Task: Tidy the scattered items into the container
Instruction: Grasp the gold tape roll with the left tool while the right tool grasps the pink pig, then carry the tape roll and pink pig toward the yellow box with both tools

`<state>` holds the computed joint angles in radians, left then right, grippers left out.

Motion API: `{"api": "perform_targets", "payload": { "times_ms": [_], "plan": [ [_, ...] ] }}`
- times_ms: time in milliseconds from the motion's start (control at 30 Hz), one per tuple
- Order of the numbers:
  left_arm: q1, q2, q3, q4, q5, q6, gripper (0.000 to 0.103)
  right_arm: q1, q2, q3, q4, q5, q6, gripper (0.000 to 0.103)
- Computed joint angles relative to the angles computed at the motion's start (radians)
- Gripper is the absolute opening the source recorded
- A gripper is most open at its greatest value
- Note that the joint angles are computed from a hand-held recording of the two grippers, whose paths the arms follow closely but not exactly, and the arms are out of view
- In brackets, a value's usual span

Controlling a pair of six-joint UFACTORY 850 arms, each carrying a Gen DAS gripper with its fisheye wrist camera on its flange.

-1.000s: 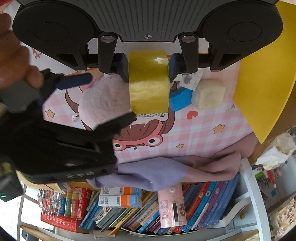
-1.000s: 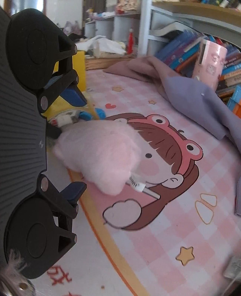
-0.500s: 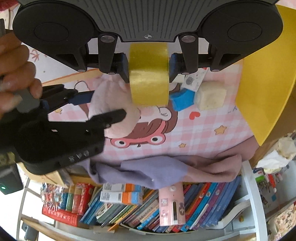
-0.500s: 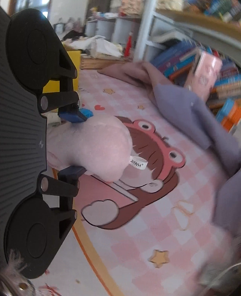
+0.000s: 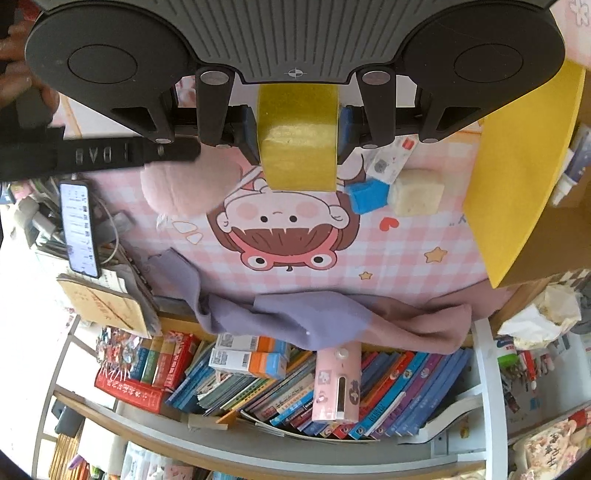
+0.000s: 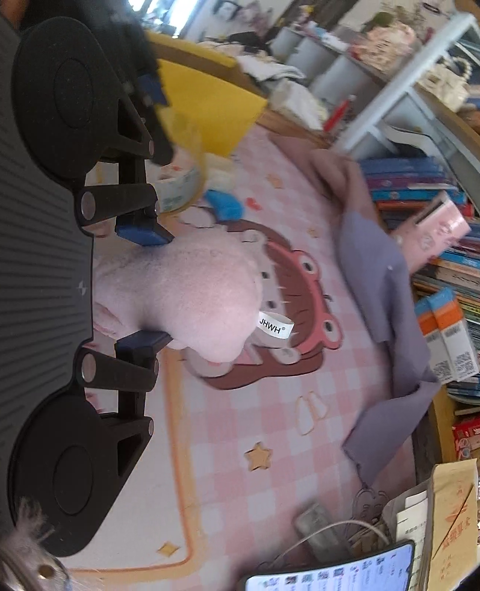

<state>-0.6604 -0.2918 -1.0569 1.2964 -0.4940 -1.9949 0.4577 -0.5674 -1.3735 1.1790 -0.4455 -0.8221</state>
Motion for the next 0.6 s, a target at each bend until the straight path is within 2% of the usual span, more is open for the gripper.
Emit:
{"api": "perform_targets", "payload": {
  "times_ms": [100, 300, 500, 600],
  "plan": [
    [-0.014, 0.021, 0.02, 0.005, -0.009, -0.032, 0.039, -0.002, 0.022, 0.03, -0.006, -0.008, 0.002, 0.044],
    [-0.041, 0.049, 0.051, -0.025, -0.016, -0.049, 0.039, 0.009, 0.059, 0.071, -0.008, 0.034, -0.047, 0.044],
    [-0.056, 0.077, 0.082, -0.002, -0.016, -0.11, 0.039, 0.026, 0.112, 0.14, 0.153, 0.102, -0.317, 0.044],
    [-0.066, 0.091, 0.097, 0.019, -0.014, -0.134, 0.039, 0.035, 0.128, 0.161, 0.154, 0.112, -0.337, 0.044]
  ]
}}
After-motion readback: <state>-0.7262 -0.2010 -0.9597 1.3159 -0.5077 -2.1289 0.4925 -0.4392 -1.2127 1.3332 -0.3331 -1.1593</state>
